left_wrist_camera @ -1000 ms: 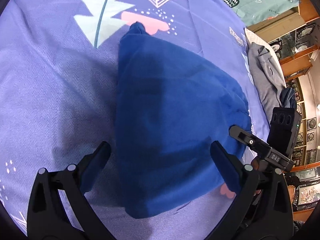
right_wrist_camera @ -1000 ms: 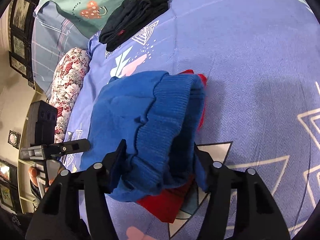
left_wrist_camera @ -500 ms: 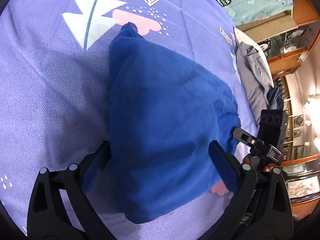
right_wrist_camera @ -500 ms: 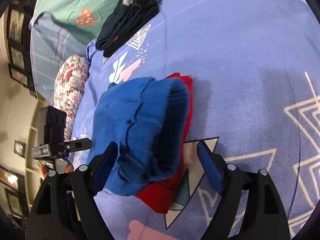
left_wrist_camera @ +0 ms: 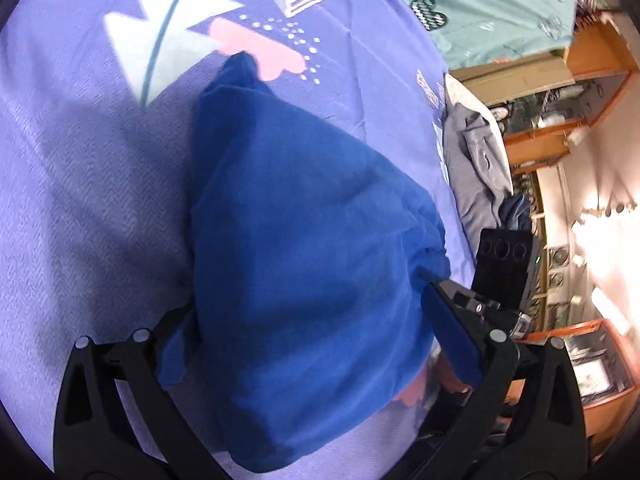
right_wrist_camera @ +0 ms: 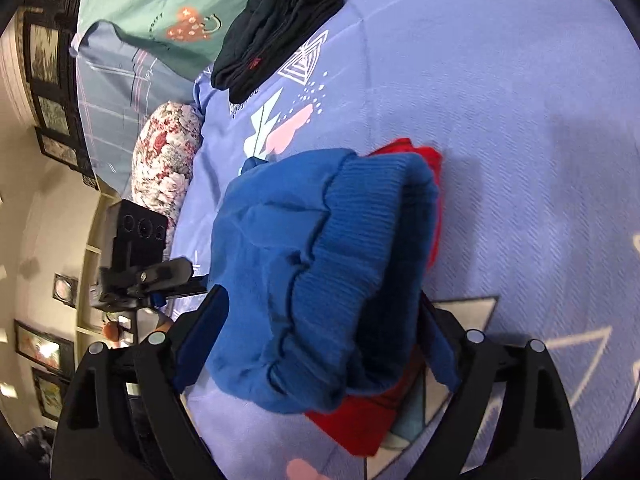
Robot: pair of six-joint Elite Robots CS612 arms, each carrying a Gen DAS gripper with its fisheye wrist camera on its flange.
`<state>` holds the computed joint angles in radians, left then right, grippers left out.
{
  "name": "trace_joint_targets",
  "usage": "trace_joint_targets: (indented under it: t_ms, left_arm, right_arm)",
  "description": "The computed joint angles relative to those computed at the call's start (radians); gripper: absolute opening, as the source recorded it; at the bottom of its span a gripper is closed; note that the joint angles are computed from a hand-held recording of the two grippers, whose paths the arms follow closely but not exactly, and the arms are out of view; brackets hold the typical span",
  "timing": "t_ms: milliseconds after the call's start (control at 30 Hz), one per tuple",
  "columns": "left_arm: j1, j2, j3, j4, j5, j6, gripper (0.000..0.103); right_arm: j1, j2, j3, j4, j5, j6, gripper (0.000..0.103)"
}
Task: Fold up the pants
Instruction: 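Grasp the folded bundle with the right tool and slide it beside the black stack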
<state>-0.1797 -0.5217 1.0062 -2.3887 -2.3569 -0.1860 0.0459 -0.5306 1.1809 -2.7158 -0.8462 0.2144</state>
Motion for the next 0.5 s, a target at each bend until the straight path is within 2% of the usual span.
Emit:
trace_joint_targets:
  t_ms: [100, 167, 233, 300, 333, 467, 500]
  left_arm:
    - [-0.010, -0.005, 0.009, -0.032, 0.037, 0.000, 0.101]
    - [-0.016, -0.012, 0.014, -0.031, 0.068, 0.007, 0.099]
    - [-0.022, -0.020, 0.021, -0.033, 0.101, 0.007, 0.095]
    - [-0.021, -0.021, 0.024, -0.041, 0.110, -0.009, 0.081]
    - [-0.018, -0.019, 0.020, -0.028, 0.102, -0.019, 0.070]
    - [-0.012, -0.033, 0.046, -0.073, 0.100, -0.038, 0.045]
    - [-0.012, -0.038, 0.055, -0.095, 0.099, -0.035, 0.043]
  right_arm:
    - [0.006, 0.007, -0.017, 0.006, -0.024, 0.002, 0.087]
    - [0.009, 0.007, -0.016, -0.005, -0.049, 0.012, 0.079]
    - [0.017, -0.002, -0.009, -0.002, -0.109, 0.004, 0.064]
    - [0.018, -0.006, -0.002, -0.007, -0.125, 0.008, 0.057]
    - [0.018, -0.008, 0.003, -0.012, -0.128, 0.011, 0.054]
    - [0.024, -0.021, 0.021, -0.047, -0.150, 0.007, 0.047]
    - [0.025, -0.024, 0.024, -0.051, -0.150, 0.002, 0.046]
